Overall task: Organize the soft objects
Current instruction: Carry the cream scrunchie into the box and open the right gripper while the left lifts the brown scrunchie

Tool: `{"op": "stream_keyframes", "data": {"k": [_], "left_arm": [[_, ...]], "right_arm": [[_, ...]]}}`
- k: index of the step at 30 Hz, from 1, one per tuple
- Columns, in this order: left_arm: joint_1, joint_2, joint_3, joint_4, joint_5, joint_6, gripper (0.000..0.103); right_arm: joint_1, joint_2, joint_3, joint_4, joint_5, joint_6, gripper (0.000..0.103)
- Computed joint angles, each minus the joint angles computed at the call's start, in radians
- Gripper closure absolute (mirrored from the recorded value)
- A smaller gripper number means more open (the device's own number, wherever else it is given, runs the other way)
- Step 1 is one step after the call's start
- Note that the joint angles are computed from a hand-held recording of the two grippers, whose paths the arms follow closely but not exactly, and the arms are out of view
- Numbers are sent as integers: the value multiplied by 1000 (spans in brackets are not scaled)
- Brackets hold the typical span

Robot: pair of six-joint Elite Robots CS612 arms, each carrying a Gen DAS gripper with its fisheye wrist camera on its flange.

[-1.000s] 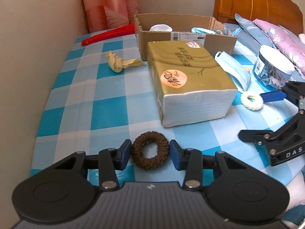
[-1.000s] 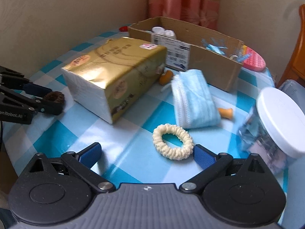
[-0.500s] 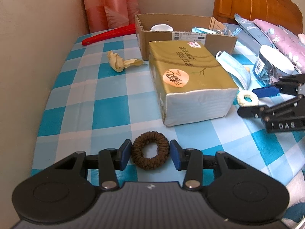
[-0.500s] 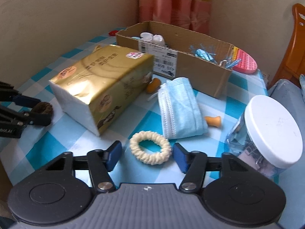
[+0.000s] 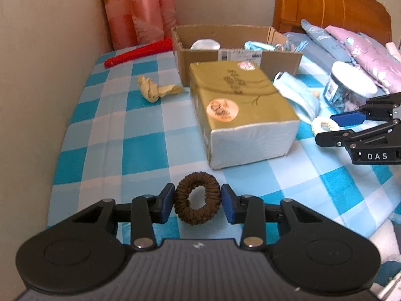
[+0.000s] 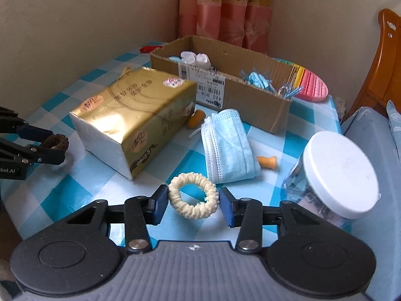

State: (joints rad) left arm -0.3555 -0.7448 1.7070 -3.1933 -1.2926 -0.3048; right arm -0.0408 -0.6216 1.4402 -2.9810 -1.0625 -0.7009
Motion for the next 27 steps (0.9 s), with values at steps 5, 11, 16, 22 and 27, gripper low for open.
{"op": "stream_keyframes", "data": {"k": [5, 11, 16, 22, 27], "left_arm": [[2, -14, 11, -36, -18, 7, 64], [4, -22, 15, -59, -33, 11, 64], [5, -23, 18, -69, -28, -1, 64], [9, -23, 17, -75, -23, -18, 64], [14, -23, 14, -68, -12, -41, 64]], "right_arm": [[-13, -22, 7, -2, 36, -13, 54], [-10, -15, -44, -37, 75, -10, 54], [10, 32, -161, -42, 89, 52, 54], [44, 95, -310, -2, 62, 71, 54], [65, 144, -411, 56, 29, 88, 48]]}}
